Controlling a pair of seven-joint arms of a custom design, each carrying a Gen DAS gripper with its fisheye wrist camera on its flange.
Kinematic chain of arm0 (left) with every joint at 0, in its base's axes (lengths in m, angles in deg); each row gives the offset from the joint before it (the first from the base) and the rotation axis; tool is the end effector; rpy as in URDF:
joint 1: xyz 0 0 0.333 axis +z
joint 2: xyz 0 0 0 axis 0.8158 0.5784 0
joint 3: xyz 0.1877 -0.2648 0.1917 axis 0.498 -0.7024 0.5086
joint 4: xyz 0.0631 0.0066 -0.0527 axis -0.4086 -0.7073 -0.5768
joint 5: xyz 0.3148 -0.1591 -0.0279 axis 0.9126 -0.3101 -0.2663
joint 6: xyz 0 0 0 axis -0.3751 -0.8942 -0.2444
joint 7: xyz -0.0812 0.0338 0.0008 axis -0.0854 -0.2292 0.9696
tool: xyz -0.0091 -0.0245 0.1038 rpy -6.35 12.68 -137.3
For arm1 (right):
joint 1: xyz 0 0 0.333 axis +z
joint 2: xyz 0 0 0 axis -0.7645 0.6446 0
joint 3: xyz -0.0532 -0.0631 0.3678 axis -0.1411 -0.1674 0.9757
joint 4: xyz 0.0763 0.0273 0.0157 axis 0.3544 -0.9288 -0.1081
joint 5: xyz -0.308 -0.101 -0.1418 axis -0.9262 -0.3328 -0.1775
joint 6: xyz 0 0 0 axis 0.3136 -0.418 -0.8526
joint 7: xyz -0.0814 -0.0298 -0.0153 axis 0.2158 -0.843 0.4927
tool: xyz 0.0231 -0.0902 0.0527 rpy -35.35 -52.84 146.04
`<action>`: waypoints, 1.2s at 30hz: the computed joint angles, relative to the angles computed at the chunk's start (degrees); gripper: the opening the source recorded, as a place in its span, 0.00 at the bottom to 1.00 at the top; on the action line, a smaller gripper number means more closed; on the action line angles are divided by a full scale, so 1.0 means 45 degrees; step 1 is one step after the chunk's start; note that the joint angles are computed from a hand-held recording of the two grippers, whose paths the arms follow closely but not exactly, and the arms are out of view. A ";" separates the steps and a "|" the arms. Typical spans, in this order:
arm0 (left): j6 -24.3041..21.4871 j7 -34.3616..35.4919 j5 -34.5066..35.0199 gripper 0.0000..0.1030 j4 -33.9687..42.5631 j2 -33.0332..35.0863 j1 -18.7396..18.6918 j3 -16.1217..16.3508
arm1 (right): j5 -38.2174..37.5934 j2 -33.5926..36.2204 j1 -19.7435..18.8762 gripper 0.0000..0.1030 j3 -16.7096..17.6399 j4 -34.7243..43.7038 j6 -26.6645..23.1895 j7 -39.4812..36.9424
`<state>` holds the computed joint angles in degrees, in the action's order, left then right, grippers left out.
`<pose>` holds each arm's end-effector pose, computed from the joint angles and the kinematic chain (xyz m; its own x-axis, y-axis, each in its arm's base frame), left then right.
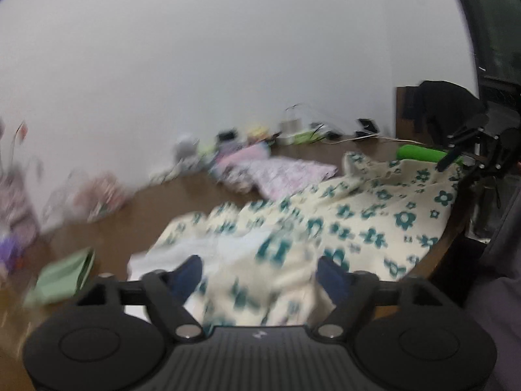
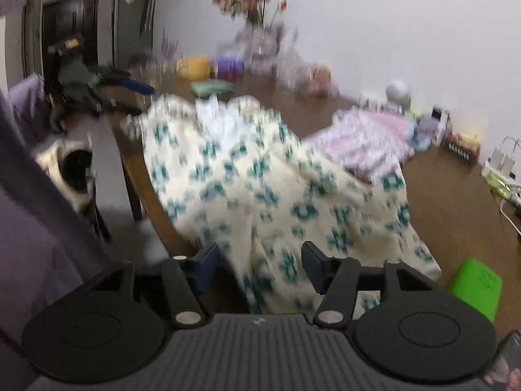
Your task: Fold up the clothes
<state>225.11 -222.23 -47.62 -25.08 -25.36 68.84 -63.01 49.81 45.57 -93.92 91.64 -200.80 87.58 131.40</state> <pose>0.7470 0.0084 0.4802 -0.7237 -0.6327 -0.2756 -0.0996 0.4909 -0.8655 0.6488 0.0724 0.4963 0.6263 -0.7770 0.0630 -0.4200 -0.4045 -0.8124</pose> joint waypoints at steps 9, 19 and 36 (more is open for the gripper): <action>-0.2722 -0.0139 0.5411 0.76 0.2537 0.1431 -0.1046 0.0892 | -0.0742 0.0088 0.0841 0.66 -0.0394 -0.0159 0.0179 -0.0458; -0.1656 0.0083 0.3528 0.19 -0.0802 -0.0423 0.0718 -0.0345 | -0.0393 -0.0297 -0.0637 0.06 0.0718 -0.0867 0.0042 -0.0368; -0.1820 0.0627 0.2552 0.06 -0.1092 -0.0559 0.0118 0.0642 | -0.0575 0.0574 0.0435 0.02 0.0239 -0.0089 -0.0831 -0.0760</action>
